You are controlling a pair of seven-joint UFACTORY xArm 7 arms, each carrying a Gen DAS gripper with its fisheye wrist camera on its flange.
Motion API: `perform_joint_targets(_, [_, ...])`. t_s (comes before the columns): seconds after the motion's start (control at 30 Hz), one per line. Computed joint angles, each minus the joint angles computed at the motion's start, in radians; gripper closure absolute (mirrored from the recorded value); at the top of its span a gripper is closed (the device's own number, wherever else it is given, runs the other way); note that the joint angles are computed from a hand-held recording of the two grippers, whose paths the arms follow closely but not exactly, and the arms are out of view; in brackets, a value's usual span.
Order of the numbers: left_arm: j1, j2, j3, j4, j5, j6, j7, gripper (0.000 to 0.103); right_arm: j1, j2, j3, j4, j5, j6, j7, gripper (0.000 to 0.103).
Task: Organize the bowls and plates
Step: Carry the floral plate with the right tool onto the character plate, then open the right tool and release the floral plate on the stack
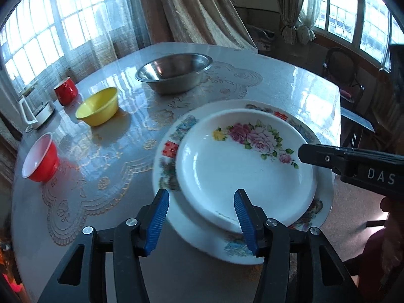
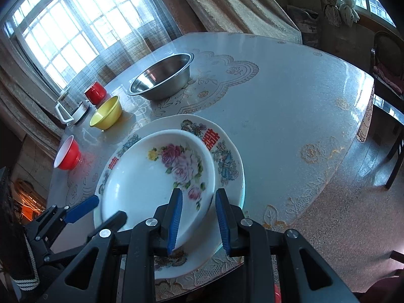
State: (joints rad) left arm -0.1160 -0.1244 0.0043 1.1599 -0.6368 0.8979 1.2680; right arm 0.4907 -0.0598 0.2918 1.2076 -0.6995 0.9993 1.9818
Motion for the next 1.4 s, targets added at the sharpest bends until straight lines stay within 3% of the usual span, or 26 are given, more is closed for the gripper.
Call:
perform_joint_targets(0.27, [0.026,0.040,0.001,0.043,0.002,0.008,-0.073,0.045,0.004,0.010,0.000,0.011,-0.001,0.007,0.001,0.075])
perform_joint_targets(0.6, [0.035,0.026,0.005,0.036,-0.038,-0.012,-0.080,0.023,0.018,0.010,0.009,0.028,-0.077,0.034,0.037,0.073])
perform_joint_targets(0.8, [0.047,0.052,0.008,0.063,-0.034,-0.019,-0.115,0.017,0.029,0.037,0.000,0.061,-0.088,0.038,0.020,0.067])
perform_joint_targets(1.4, [0.100,0.231,-0.034,0.237,0.061,-0.003,-0.353,0.012,0.031,0.092,-0.064,0.133,-0.067,0.005,-0.114,0.063])
